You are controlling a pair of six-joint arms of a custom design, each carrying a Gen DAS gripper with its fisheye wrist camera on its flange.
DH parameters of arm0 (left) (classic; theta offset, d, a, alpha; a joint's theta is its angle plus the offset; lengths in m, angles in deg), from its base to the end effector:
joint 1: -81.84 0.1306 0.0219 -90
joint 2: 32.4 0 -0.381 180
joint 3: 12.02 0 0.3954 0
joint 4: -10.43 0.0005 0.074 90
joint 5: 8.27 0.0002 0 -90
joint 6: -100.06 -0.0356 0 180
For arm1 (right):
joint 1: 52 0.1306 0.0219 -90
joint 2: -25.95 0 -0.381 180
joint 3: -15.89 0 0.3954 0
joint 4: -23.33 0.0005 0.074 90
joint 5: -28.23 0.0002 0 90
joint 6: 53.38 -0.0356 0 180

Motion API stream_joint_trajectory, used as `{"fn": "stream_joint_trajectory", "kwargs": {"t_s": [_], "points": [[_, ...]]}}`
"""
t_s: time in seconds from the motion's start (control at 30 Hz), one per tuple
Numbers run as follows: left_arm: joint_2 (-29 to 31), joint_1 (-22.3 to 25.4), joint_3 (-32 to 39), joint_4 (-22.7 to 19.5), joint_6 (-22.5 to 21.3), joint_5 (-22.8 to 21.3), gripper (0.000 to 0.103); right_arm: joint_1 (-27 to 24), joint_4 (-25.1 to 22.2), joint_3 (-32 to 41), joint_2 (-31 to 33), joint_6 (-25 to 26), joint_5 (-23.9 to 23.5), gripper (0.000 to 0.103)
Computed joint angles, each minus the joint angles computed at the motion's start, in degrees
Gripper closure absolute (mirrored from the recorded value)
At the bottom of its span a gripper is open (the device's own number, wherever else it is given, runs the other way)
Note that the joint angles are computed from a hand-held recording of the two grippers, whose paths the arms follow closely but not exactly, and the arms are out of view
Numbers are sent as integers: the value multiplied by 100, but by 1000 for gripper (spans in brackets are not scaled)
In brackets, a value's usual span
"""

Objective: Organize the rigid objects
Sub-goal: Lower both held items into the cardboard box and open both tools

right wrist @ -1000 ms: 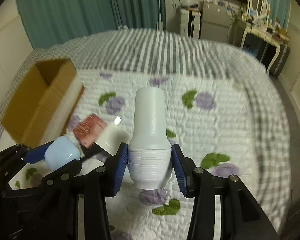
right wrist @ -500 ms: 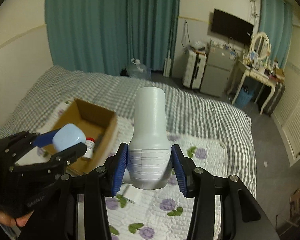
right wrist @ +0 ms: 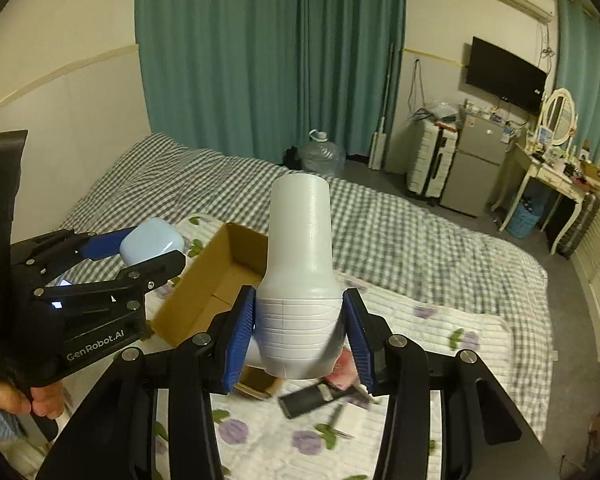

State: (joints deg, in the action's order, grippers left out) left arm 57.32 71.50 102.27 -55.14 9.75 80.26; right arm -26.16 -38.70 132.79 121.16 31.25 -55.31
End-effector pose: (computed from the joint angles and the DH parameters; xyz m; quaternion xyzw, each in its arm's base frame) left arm 0.4548 -0.0826 0.6040 0.0791 0.9065 -0.0246 0.4141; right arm 0.4584 0.2170 0.5852 -0.1377 0.8959 0.0635 0.4176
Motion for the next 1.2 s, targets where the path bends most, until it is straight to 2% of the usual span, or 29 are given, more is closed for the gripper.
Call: {"fn": "stream_joint_trajectory", "kwargs": {"t_s": [0.27, 0.8, 1.2], "points": [[169, 283, -463, 143, -100, 143, 51, 63, 0, 100, 610, -68, -172, 59], [649, 123, -901, 330, -375, 5, 51, -204, 141, 382, 1664, -215, -418, 59], [753, 98, -990, 351, -383, -205, 51, -180, 297, 262, 1877, -442, -425, 59]]}}
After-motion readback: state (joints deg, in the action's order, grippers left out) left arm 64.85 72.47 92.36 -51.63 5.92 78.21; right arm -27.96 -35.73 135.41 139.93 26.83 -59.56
